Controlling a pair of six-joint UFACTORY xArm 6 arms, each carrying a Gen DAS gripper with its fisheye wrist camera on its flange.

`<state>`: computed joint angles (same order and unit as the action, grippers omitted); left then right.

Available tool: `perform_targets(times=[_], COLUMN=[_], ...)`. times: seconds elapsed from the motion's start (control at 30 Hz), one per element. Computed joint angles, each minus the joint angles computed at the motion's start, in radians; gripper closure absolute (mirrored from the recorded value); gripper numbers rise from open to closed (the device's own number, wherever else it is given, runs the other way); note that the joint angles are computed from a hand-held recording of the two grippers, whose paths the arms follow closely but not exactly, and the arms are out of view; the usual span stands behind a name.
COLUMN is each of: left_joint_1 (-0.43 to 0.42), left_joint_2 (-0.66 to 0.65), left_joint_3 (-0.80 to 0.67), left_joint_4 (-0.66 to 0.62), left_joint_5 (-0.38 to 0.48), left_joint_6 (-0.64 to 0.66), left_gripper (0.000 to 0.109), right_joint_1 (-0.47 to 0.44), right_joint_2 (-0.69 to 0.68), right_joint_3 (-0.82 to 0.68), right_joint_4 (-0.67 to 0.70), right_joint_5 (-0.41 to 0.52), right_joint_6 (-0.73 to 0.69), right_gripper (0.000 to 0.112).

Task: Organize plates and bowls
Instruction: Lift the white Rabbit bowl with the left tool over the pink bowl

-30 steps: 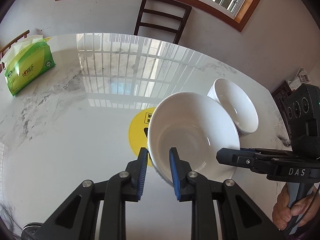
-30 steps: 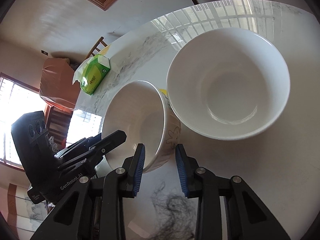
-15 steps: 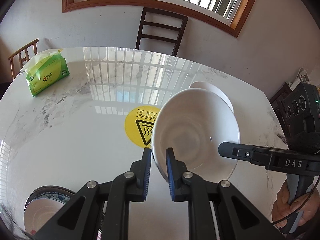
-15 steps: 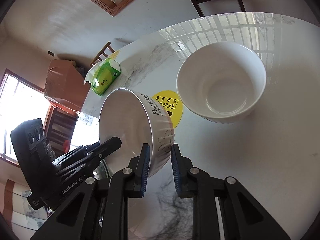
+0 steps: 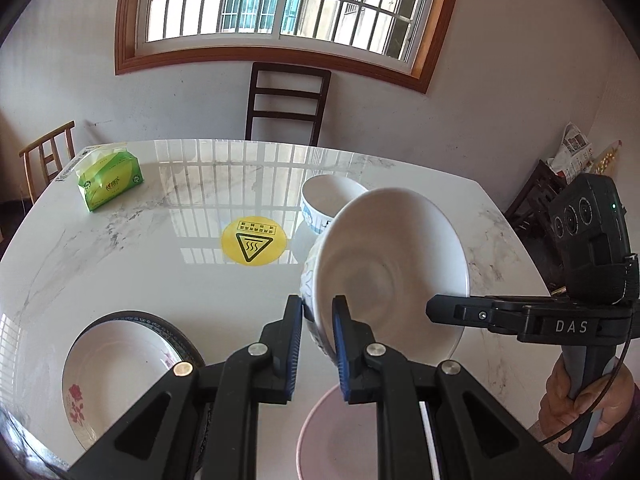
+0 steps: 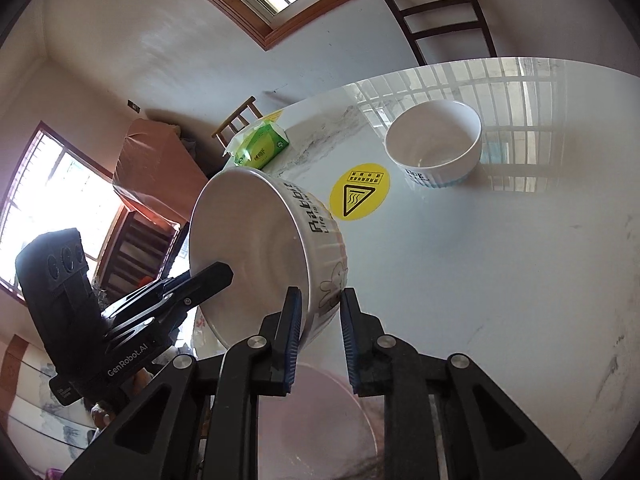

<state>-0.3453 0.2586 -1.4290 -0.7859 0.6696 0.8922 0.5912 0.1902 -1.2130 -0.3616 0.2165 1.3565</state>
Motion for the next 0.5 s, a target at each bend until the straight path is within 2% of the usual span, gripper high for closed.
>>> perform_targets(times=[0.33, 0.5], left_joint_1=[-0.003, 0.001], left_joint_2=[-0.227, -0.288], left_joint_3=[0.305, 0.399], left_joint_4=[-0.103, -0.128], left_joint_5=[-0.057, -0.073], left_joint_6=[0.168, 0.221], left_gripper=[0.093, 0.093], right_joint_1=[0.097, 0.134], right_joint_2=[-0.095, -0.111], right_joint_3=[0.117, 0.146], right_joint_4=[-0.320, -0.406], right_joint_5=[0.013, 0.027], right_joint_6=[0.394, 0.512], right_gripper=[0.093, 0.093])
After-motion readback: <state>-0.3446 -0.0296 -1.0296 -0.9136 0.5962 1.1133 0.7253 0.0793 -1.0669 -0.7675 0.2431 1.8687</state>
